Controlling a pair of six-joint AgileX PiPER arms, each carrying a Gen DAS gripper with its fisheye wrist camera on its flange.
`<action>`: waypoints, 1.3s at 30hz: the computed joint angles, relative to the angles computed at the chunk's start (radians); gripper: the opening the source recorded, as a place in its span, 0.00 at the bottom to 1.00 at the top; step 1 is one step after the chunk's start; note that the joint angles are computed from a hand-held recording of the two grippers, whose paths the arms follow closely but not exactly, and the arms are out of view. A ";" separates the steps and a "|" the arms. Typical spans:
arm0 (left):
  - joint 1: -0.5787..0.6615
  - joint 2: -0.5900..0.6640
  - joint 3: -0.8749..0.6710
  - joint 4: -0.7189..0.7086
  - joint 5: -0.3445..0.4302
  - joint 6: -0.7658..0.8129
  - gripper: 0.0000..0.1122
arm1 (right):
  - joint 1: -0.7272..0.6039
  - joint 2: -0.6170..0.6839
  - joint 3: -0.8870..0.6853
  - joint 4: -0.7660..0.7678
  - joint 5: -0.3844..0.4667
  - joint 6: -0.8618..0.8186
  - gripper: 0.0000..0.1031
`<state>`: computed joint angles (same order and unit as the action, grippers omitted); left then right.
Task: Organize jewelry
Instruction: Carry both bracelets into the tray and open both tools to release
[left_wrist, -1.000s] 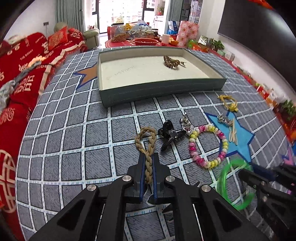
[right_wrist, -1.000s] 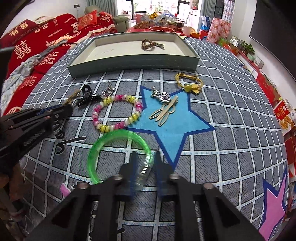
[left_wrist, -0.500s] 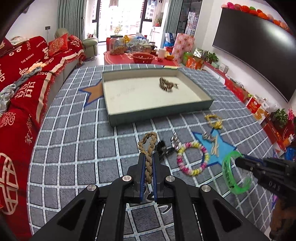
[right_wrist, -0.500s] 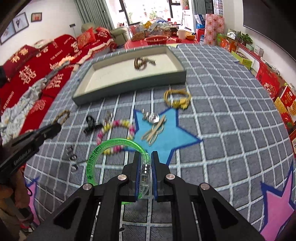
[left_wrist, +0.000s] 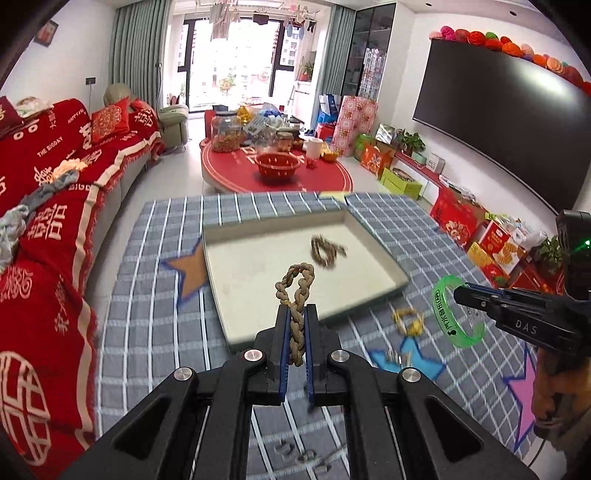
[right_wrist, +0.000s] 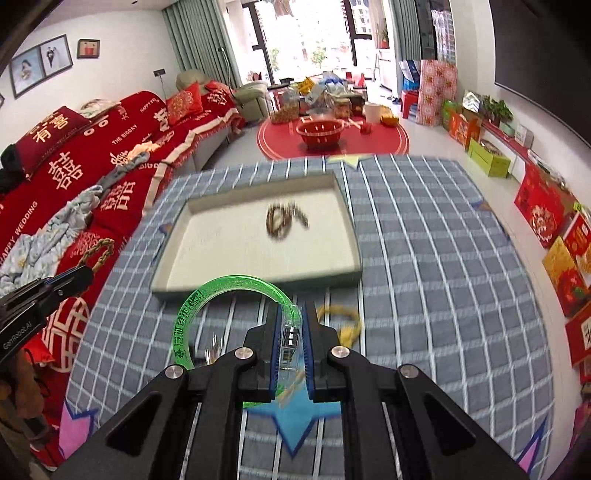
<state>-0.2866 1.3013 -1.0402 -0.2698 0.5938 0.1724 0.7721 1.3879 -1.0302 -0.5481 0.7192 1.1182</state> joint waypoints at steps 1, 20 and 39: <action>0.005 0.027 -0.040 -0.002 0.009 0.000 0.18 | -0.021 0.014 -0.031 0.021 0.003 -0.044 0.11; -0.022 0.660 -0.625 0.196 0.124 -0.128 0.18 | -0.260 0.614 -0.628 0.323 0.175 -0.616 0.11; -0.075 0.902 -0.797 0.441 0.151 -0.324 0.18 | -0.317 0.837 -0.857 0.346 0.205 -0.599 0.11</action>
<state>-0.3618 2.2036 -1.8370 0.1717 0.7451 -0.1516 0.4551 2.2254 -1.8871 -0.2017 0.9240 0.5197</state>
